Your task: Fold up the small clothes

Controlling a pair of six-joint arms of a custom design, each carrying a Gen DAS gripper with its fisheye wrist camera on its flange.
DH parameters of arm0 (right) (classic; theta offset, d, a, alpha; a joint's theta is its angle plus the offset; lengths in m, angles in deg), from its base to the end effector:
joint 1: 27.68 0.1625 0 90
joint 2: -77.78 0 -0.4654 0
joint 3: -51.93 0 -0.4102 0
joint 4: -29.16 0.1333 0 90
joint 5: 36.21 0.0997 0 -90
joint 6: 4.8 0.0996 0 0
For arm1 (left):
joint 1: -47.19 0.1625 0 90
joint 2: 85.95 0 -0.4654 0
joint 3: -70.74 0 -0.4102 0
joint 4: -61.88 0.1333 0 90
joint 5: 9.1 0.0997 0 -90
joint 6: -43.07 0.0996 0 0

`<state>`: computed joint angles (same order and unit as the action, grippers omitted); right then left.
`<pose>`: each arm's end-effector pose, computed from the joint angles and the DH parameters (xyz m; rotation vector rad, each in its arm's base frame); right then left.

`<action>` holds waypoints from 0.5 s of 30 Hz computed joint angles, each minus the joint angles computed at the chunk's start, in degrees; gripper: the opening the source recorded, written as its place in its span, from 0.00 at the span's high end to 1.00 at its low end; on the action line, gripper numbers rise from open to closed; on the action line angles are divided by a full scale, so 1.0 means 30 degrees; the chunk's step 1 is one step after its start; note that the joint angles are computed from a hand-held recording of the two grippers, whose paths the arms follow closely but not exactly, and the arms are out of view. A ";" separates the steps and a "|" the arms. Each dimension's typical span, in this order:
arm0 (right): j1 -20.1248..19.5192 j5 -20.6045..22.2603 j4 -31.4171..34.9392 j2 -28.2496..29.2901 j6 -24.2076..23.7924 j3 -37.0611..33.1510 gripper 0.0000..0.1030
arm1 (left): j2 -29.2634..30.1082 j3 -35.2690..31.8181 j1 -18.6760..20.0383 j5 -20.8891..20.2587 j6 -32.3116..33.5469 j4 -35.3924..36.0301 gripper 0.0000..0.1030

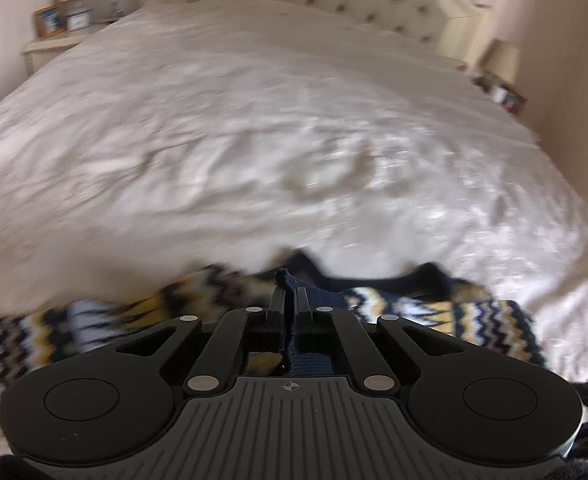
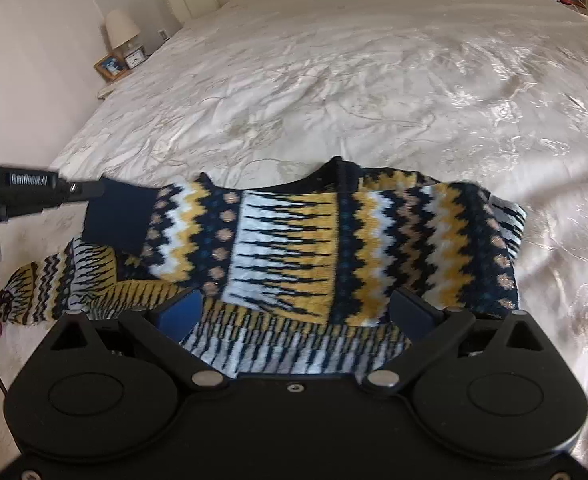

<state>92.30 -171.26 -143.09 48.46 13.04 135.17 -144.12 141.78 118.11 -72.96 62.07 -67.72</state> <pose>0.4384 -0.6343 0.0443 0.0040 -2.4544 0.9736 -0.0858 -0.7900 0.4315 0.7185 2.5251 -0.6232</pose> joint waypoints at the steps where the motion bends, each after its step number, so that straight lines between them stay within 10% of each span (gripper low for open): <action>1: 0.0008 0.0055 0.0129 0.0054 0.0004 -0.0103 0.02 | 0.0039 -0.0159 0.0107 0.0394 -0.0210 0.0107 0.97; 15: -0.0561 -0.1163 0.1477 -0.0436 0.0730 0.0056 0.02 | 0.1467 -0.2348 0.1350 0.3658 -0.1693 0.2770 0.96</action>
